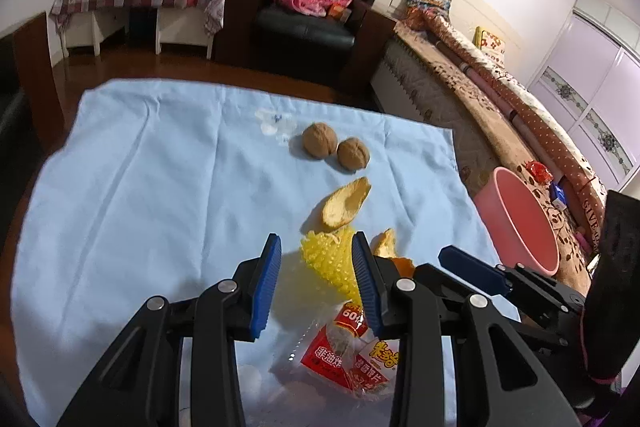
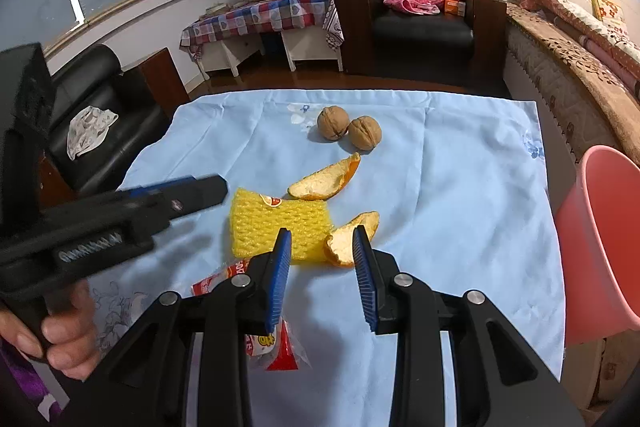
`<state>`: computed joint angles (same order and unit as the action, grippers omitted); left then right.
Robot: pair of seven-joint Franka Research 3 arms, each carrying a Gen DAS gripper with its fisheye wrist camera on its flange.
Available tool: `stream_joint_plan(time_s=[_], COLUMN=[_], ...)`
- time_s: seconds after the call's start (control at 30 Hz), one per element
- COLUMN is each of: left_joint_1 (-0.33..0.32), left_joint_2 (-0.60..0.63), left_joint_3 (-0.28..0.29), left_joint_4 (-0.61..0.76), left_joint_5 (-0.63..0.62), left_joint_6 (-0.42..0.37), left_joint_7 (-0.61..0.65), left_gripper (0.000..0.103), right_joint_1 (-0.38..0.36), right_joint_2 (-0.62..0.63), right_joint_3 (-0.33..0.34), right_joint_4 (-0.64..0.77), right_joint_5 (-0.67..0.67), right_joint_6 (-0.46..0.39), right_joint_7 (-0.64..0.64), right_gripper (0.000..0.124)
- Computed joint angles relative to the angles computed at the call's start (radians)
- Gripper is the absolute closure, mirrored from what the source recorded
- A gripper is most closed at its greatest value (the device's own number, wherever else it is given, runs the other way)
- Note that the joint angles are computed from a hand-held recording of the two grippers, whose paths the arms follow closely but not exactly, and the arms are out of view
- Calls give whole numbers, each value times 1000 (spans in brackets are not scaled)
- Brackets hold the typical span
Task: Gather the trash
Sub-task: 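Grasp yellow foam net with left tool while right tool grasps bread crust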
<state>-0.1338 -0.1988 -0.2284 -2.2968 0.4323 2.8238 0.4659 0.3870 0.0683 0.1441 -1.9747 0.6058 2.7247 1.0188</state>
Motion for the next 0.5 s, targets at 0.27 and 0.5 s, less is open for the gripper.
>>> stream_joint_plan(time_s=[0.27, 0.5], left_joint_1=[-20, -24], left_joint_2=[55, 91], left_joint_3=[18, 16], left_joint_4=[18, 52], left_joint_5=[-76, -67], left_joint_6=[31, 11], left_joint_7=[49, 60], left_gripper=[67, 81], right_joint_1=[0, -7], right_joint_2=[23, 41], right_joint_3=[2, 8], right_joint_4=[13, 18], right_joint_5=[2, 35], right_joint_6=[-3, -11], right_joint_7=[7, -6], right_gripper=[92, 98])
